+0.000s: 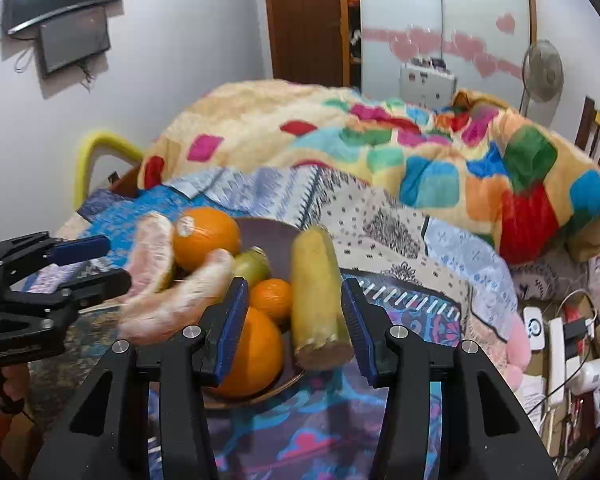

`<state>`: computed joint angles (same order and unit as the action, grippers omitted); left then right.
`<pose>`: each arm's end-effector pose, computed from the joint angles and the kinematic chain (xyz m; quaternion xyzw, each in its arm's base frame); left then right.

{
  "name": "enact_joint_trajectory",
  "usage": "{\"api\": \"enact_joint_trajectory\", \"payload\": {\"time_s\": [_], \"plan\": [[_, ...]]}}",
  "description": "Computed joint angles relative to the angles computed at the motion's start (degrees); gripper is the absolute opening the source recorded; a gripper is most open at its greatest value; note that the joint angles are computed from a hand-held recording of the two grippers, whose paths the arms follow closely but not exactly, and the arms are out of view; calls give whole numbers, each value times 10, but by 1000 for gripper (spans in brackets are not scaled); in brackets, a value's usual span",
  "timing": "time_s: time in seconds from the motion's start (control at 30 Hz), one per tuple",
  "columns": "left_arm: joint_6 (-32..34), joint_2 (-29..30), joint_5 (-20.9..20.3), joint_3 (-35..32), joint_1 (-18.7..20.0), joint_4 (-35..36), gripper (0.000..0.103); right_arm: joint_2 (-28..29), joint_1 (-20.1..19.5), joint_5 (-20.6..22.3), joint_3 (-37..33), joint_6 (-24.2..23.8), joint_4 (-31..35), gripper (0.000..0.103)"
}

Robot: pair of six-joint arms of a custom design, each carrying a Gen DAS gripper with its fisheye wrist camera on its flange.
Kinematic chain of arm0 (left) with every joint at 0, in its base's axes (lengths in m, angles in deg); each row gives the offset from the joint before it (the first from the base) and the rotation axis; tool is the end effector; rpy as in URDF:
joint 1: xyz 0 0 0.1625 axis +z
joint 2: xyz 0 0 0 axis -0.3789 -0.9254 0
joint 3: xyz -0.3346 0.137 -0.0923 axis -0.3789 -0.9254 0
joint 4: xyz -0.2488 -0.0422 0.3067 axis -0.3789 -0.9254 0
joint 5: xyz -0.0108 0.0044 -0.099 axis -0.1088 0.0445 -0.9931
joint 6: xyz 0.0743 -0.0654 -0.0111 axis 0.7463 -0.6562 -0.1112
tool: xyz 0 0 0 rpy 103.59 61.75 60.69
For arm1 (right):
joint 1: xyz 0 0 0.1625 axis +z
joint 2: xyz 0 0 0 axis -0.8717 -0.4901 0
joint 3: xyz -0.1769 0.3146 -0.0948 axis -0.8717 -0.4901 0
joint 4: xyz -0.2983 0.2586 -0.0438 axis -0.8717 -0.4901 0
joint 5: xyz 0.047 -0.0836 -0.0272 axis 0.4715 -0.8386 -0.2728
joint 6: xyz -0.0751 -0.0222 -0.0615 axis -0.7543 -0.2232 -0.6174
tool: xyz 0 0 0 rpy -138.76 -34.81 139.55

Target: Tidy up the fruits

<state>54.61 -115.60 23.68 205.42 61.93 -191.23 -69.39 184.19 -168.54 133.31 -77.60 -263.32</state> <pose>-0.1428 -0.3793 0.2766 0.2970 0.8726 -0.2982 0.2479 0.3168 -0.3492 0.1079 0.2696 -0.8640 0.3353 0.2616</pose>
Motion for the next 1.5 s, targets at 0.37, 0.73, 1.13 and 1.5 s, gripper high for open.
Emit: {"api": "enact_joint_trajectory", "payload": {"time_s": [0.37, 0.73, 1.13, 1.5], "plan": [[-152, -165, 69, 37, -135, 198, 63, -38, 102, -18, 51, 29, -38, 45], [-302, -271, 73, 65, -219, 406, 68, -37, 142, -39, 100, 67, -67, 49], [-266, -212, 9, 117, -149, 304, 68, -10, 107, -39, 148, 89, -86, 49], [-198, -113, -46, 117, -90, 168, 42, 7, 60, -8, 159, 83, -96, 49]]}}
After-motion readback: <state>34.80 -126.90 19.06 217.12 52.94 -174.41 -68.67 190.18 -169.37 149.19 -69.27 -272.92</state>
